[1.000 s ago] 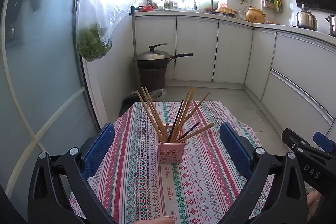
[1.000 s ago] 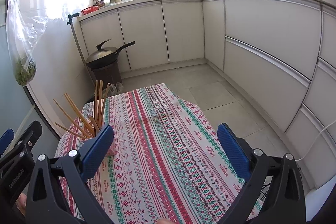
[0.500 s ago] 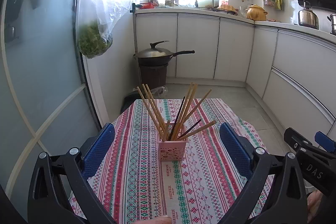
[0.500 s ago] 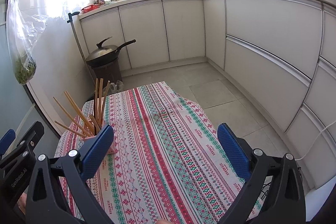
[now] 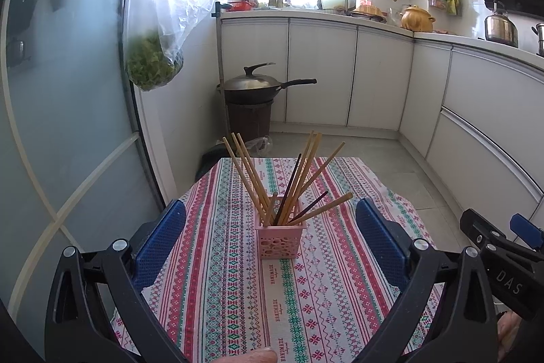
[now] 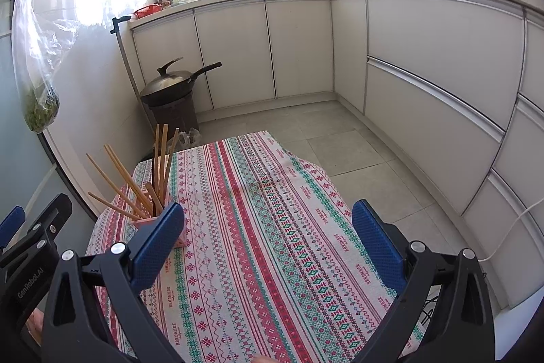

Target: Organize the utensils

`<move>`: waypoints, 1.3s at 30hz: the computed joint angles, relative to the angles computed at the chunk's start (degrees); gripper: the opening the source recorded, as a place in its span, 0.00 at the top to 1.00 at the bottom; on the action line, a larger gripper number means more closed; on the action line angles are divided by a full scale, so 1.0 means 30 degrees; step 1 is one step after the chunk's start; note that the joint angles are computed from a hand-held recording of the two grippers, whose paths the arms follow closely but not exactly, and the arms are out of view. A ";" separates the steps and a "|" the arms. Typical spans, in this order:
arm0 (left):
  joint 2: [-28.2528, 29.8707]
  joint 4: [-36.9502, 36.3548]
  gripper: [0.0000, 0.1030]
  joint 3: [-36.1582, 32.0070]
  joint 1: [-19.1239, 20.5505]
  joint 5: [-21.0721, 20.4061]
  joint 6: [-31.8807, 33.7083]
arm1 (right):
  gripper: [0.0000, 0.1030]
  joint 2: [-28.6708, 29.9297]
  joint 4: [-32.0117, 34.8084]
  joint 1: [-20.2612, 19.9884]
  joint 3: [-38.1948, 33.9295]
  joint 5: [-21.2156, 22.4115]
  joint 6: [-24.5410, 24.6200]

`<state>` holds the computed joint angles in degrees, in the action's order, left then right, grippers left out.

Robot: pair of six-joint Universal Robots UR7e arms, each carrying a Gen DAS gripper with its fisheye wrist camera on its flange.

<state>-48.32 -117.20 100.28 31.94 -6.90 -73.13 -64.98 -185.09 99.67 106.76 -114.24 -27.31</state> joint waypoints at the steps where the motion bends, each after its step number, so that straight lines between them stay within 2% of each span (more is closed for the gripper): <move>1: -0.0015 0.0195 0.07 -0.0017 -0.0003 0.0006 -0.0158 | 0.07 0.0006 0.0022 -0.0009 -0.0002 -0.0001 0.0010; 25: -0.0079 0.1641 0.07 -0.0294 0.0060 -0.0258 -0.1487 | 0.07 -0.0029 0.0335 -0.0068 0.0028 -0.0011 0.0132; 39: -0.0117 0.0889 0.07 -0.0178 0.0157 -0.0582 -0.1175 | 0.07 0.0010 0.0595 -0.0051 -0.0017 -0.0114 0.0031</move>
